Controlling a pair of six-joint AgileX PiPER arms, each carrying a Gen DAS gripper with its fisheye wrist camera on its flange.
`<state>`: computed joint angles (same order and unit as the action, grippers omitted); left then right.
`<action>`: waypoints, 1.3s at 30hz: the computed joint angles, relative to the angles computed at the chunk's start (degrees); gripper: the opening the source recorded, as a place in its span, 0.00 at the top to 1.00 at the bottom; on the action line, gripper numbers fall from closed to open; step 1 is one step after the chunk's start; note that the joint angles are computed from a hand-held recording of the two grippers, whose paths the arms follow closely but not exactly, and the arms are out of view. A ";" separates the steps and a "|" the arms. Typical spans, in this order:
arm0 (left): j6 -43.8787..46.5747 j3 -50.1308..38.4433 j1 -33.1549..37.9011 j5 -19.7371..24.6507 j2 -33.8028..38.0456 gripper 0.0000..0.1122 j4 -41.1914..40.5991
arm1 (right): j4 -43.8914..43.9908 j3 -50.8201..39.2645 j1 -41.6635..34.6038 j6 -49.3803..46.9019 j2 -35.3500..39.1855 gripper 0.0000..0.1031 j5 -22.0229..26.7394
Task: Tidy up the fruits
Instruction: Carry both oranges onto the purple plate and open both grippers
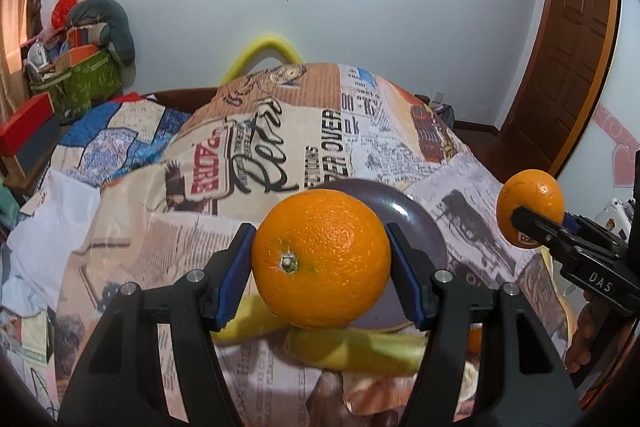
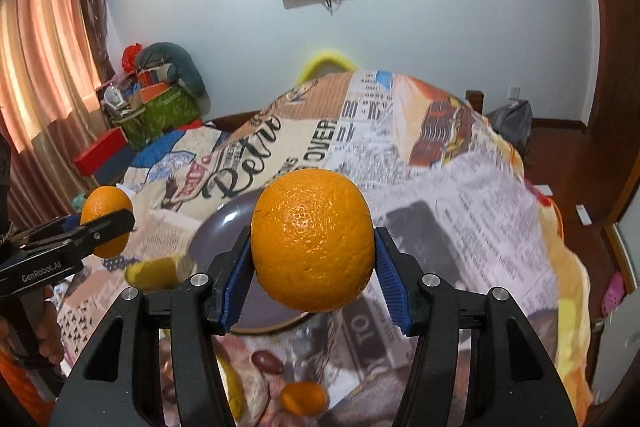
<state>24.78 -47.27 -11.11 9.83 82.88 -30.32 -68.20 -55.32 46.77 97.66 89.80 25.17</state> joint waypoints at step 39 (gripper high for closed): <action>-3.14 -30.00 2.28 15.99 30.80 0.43 7.89 | 49.71 -20.82 -11.28 -61.20 22.99 0.48 -7.58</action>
